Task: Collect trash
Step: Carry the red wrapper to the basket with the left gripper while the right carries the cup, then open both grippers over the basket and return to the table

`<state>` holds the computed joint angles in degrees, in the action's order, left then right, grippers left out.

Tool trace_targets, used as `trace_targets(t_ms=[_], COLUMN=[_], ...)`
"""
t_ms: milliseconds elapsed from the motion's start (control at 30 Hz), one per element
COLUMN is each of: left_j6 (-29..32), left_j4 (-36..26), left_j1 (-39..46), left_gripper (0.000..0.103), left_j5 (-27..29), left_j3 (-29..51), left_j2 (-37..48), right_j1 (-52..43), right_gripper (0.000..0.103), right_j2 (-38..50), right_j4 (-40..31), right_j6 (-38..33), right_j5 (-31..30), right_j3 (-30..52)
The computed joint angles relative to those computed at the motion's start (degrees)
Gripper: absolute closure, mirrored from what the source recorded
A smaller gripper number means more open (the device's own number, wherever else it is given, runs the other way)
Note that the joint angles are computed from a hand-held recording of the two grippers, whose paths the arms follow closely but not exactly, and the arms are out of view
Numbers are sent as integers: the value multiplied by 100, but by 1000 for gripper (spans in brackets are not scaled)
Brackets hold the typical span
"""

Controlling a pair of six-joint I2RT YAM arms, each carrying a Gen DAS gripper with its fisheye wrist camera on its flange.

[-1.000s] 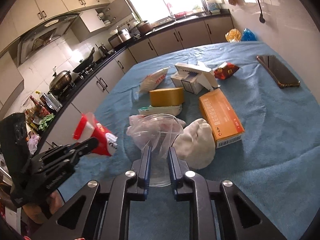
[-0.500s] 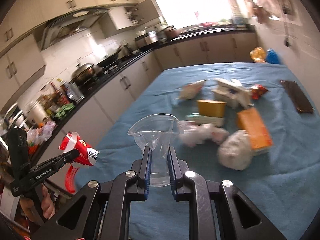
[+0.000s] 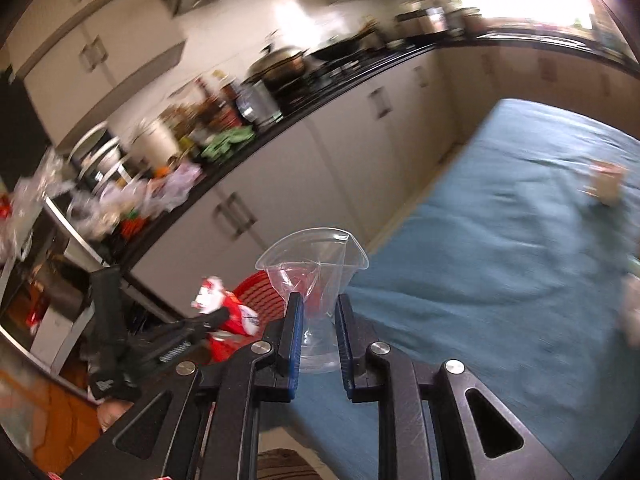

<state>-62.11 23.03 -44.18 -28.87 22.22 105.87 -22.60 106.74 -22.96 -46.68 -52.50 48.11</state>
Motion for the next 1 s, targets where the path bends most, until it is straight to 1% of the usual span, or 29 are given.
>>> trace_targets(t_ms=[167,267,367,433,500,533,633,700,767,833,867,900,933,1000], left_j6=[202,171,158,103,59,33,-70,-219,-312,-426,-512,-528,-618,-726], left_j4=[778,965,1187,1265,1289,1269,1056,678,370,-22,-329,-470,-768,-1184], left_j1=[447,494,533,490,438,403,277,96,-46,-249,-402,-457,-614,-867], left_gripper=[98,96,85,70,67,65,59,56,55,52,51,49,45,42], left_j5=[418,456,510,474,408,374,244,64,-63,-216,-338,-394,-518,-697], left_j3=[-231,-308,-421,-490,-542,-566,-573,-509,-446,-347,-242,-192,-71,144], left_j2=[491,605,670,668,628,587,397,193,8,-208,-334,-397,-490,-609], right_j1=[1431,1957,2308,2365,2360,2360,2239,2055,1833,1607,1468,1281,1156,734], right_gripper=[85,85,83,83,76,75,69,62,58,58,57,56,56,54], right_j2=[274,597,978,1191,1271,1293,1207,1092,967,857,786,723,679,633], right_j4=[1307,1813,2041,2129,2155,2148,2145,2071,1968,1848,1782,1677,1589,1268], right_j6=[1262,1718,2069,2175,2227,2246,2234,2173,2094,1946,1851,1731,1662,1380], right_j5=[426,704,891,920,959,964,949,879,800,742,724,694,666,574], right_j3=[-237,-189,4,89,131,148,83,29,-28,-75,-107,-126,-130,-72])
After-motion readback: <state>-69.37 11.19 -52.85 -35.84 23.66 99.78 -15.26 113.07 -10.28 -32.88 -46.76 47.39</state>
